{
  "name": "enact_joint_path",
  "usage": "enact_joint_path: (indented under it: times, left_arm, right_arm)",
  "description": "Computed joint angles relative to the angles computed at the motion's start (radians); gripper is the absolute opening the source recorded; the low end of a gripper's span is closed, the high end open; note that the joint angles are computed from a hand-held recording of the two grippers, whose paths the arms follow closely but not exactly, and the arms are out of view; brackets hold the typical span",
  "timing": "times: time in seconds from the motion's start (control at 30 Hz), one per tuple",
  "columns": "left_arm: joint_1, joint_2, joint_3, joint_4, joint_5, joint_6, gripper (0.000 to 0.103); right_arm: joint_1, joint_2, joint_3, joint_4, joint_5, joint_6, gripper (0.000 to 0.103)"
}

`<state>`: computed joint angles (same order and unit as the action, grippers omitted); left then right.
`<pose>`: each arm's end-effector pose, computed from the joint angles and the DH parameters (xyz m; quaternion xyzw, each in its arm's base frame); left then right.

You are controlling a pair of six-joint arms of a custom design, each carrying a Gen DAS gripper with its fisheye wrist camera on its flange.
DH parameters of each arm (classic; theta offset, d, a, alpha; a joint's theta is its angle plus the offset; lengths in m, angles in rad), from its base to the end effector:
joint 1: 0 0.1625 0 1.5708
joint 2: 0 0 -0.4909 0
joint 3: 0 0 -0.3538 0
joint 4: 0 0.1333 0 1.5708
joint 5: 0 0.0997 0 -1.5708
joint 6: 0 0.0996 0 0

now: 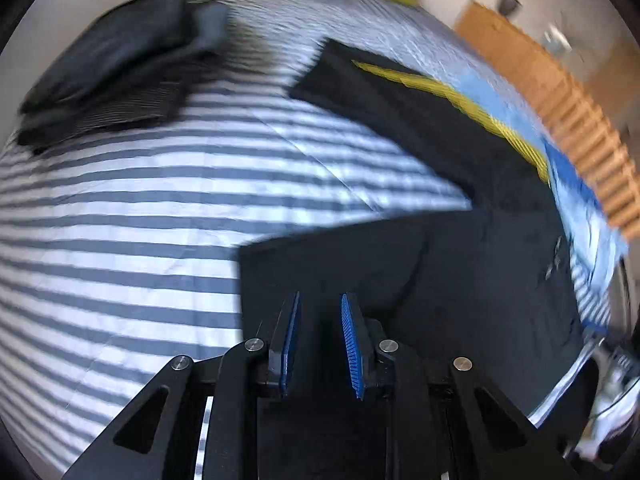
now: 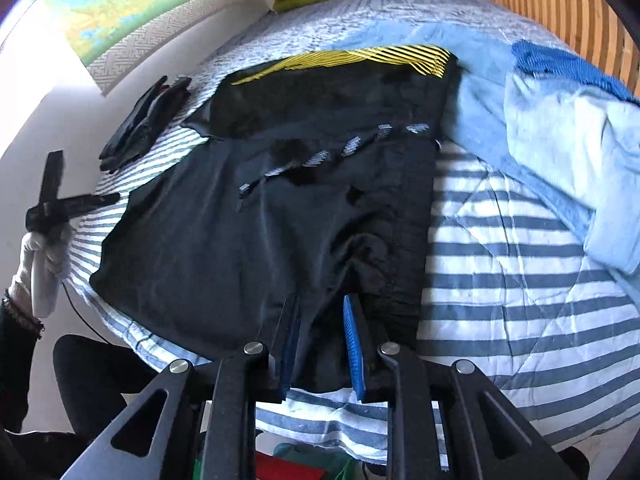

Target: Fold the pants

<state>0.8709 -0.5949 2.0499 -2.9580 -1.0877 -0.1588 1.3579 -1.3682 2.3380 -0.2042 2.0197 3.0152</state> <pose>-0.2111 -0.5294 -0.0086 0.2672 0.9329 -0.0696 0.2311 0.0258 -0.3068 0.2175 -0.1259 -0.8924 0.3419 0.2663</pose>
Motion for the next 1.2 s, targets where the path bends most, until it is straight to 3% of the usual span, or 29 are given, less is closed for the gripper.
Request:
enact_joint_path:
  times: [0.13,0.2,0.23,0.33,0.4,0.47,0.57,0.63,0.7,0.77,0.87,0.93,1.07,1.2]
  left_arm:
    - [0.004,0.056,-0.051,0.0,0.125,-0.029,0.023]
    - [-0.015,0.056,-0.061,0.027,0.267,-0.087,0.028]
    - [-0.018,0.05,-0.057,0.03,0.303,-0.101,0.031]
    - [-0.021,-0.02,0.002,0.003,0.268,-0.123,0.031]
    - [-0.027,-0.07,0.055,-0.013,0.212,-0.115,0.031]
    - [-0.021,-0.1,0.087,-0.012,0.112,-0.106,0.031]
    - [-0.035,-0.081,0.126,-0.06,0.041,-0.073,0.031]
    - [-0.048,-0.047,0.117,-0.014,0.125,-0.092,0.031]
    - [-0.084,-0.003,0.095,0.099,0.329,-0.177,0.034]
    - [-0.085,-0.013,0.097,0.147,0.415,-0.255,0.033]
    - [-0.075,-0.083,0.141,0.086,0.352,-0.318,0.033]
    - [-0.093,-0.102,0.171,0.049,0.333,-0.295,0.033]
    - [-0.161,-0.142,0.27,-0.022,0.23,-0.241,0.037]
    - [-0.26,-0.134,0.381,-0.102,0.218,-0.203,0.041]
  right_arm:
    - [0.028,0.029,-0.007,0.003,0.068,0.005,0.02]
    - [0.023,0.028,-0.001,0.006,0.082,0.01,0.02]
    - [0.011,0.017,0.008,0.009,0.074,0.009,0.02]
    - [-0.007,-0.022,0.035,0.0,0.049,0.005,0.02]
    - [-0.006,-0.036,0.043,-0.003,0.037,0.008,0.02]
    - [0.01,-0.028,0.041,-0.008,0.046,0.01,0.02]
    - [0.041,0.004,0.031,-0.016,0.072,0.011,0.02]
    - [0.067,0.022,0.027,-0.021,0.099,0.008,0.02]
    - [0.081,0.023,0.028,-0.024,0.122,0.01,0.02]
    - [0.082,-0.002,0.039,-0.02,0.125,0.014,0.02]
    - [0.072,-0.049,0.059,-0.017,0.121,0.024,0.02]
    - [0.066,-0.068,0.067,-0.011,0.111,0.031,0.02]
    - [0.102,-0.061,0.075,-0.009,0.141,0.016,0.02]
    - [0.154,-0.059,0.101,-0.034,0.201,-0.022,0.02]
